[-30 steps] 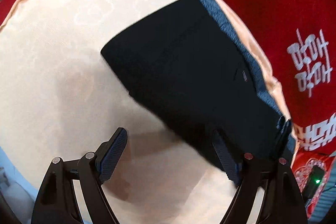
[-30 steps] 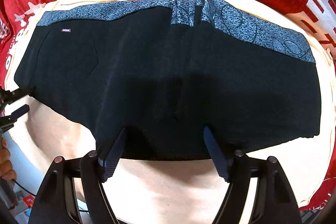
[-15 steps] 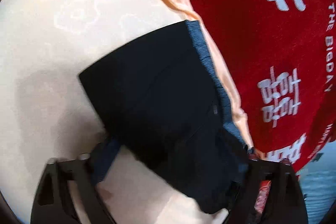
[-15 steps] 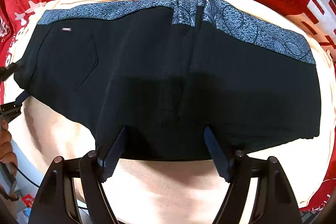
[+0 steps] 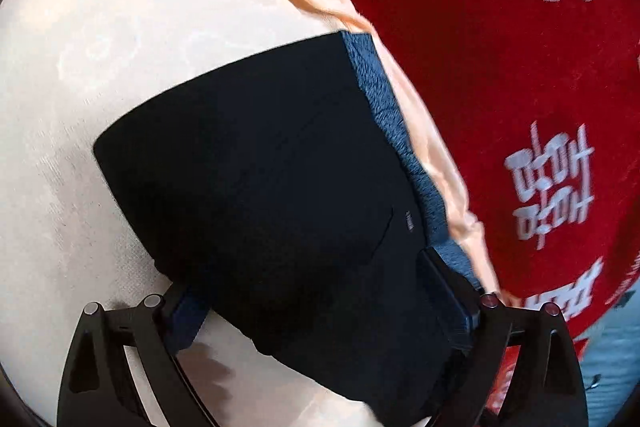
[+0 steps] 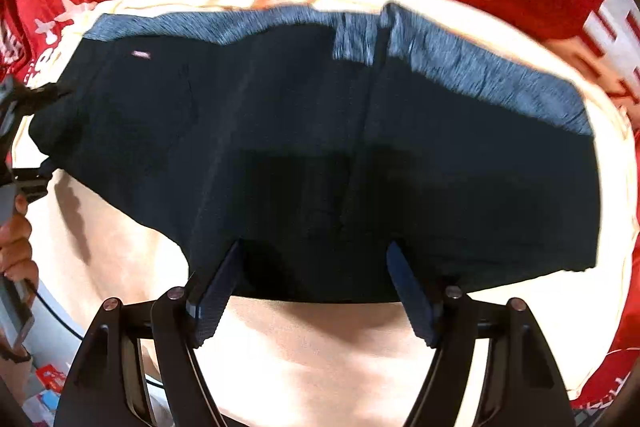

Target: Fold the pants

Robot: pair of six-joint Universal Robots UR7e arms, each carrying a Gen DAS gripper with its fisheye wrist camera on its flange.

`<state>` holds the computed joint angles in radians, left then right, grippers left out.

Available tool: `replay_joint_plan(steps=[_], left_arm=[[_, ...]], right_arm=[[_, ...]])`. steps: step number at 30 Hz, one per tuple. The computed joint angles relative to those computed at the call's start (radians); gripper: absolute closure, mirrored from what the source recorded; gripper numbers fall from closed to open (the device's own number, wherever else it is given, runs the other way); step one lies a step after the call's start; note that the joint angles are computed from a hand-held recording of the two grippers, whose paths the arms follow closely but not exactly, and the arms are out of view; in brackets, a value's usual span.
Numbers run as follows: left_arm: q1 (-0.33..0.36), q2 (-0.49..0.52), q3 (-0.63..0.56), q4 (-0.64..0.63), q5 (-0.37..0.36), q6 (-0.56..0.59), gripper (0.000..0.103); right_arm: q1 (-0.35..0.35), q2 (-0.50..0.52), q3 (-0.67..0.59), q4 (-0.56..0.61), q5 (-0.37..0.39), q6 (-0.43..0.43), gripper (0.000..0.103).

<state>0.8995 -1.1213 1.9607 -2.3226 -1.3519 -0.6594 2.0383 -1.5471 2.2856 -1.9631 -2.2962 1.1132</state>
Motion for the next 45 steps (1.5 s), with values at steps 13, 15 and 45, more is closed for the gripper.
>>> replay_joint_plan(steps=[13,15,45], left_arm=[[-0.203,0.020,0.035,0.134,0.389,0.230,0.066],[-0.238,0.018,0.069,0.106,0.441,0.292,0.066],[-0.437,0.004,0.153,0.050,0.537,0.486,0.066]], right_arm=[[-0.051,0.077,-0.224,-0.260,0.124,-0.334,0.025],[-0.100,0.133,-0.296,-0.288,0.225,-0.402,0.025],[-0.203,0.460,-0.617,-0.032,0.510,-0.673,0.085]])
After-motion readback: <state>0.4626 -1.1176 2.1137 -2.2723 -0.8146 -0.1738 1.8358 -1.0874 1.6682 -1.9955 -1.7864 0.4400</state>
